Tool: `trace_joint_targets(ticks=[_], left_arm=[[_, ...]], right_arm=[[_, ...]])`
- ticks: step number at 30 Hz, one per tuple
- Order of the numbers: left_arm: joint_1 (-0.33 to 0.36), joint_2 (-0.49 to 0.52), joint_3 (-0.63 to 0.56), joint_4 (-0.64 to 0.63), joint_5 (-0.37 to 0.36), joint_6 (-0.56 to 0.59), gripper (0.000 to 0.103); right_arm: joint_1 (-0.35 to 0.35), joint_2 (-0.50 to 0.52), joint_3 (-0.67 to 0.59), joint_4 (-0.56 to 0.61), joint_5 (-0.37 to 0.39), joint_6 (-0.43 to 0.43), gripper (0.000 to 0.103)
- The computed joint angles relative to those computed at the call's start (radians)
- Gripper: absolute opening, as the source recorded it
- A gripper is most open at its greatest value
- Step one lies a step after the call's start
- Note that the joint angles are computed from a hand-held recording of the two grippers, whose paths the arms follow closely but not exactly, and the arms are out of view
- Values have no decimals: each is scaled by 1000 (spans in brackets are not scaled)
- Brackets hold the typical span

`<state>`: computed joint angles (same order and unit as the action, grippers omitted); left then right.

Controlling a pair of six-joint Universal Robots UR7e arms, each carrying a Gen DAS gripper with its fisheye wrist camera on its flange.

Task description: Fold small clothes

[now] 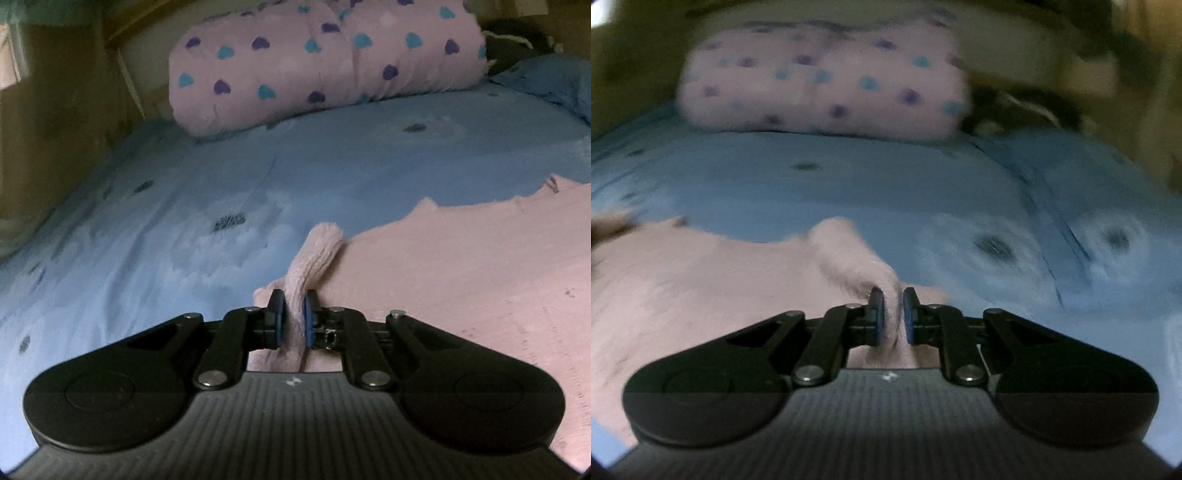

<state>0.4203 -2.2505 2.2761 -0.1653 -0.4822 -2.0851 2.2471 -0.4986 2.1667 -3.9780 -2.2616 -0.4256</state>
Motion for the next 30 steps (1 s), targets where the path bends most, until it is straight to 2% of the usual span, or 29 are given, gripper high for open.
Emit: trace_joint_targets(ticks=[2, 5, 9, 12, 15, 18, 19, 21, 25, 28, 30], left_arm=[[-8, -36, -9, -8, 4, 8, 15], [-18, -65, -19, -18, -3, 0, 15], [-26, -83, -19, -24, -4, -8, 15], [-7, -68, -21, -16, 8, -43, 18], [73, 48, -28, 67, 10, -190, 24], [68, 44, -29, 88, 6, -207, 29], [65, 48, -30, 96, 2, -219, 31], [43, 44, -37, 103, -16, -229, 31], [-71, 25, -46, 159, -80, -285, 31], [-156, -8, -50, 162, -113, -279, 32], [-196, -36, -44, 149, -119, -257, 33]], right_arm=[[-45, -5, 6, 5, -1, 70, 16], [-92, -44, 41, 22, 66, 153, 17], [-109, -76, 68, 36, 122, 232, 17], [-106, -66, 66, 26, 121, 219, 17], [-93, -52, 54, 20, 93, 190, 17], [-77, -38, 38, 21, 44, 161, 17], [-72, -34, 34, 20, 28, 156, 24], [-63, -26, 23, 14, -10, 151, 30], [-45, -31, 22, 2, -42, 161, 30], [-10, -14, 13, -71, -70, 97, 30], [5, -6, 15, -120, -49, 48, 30]])
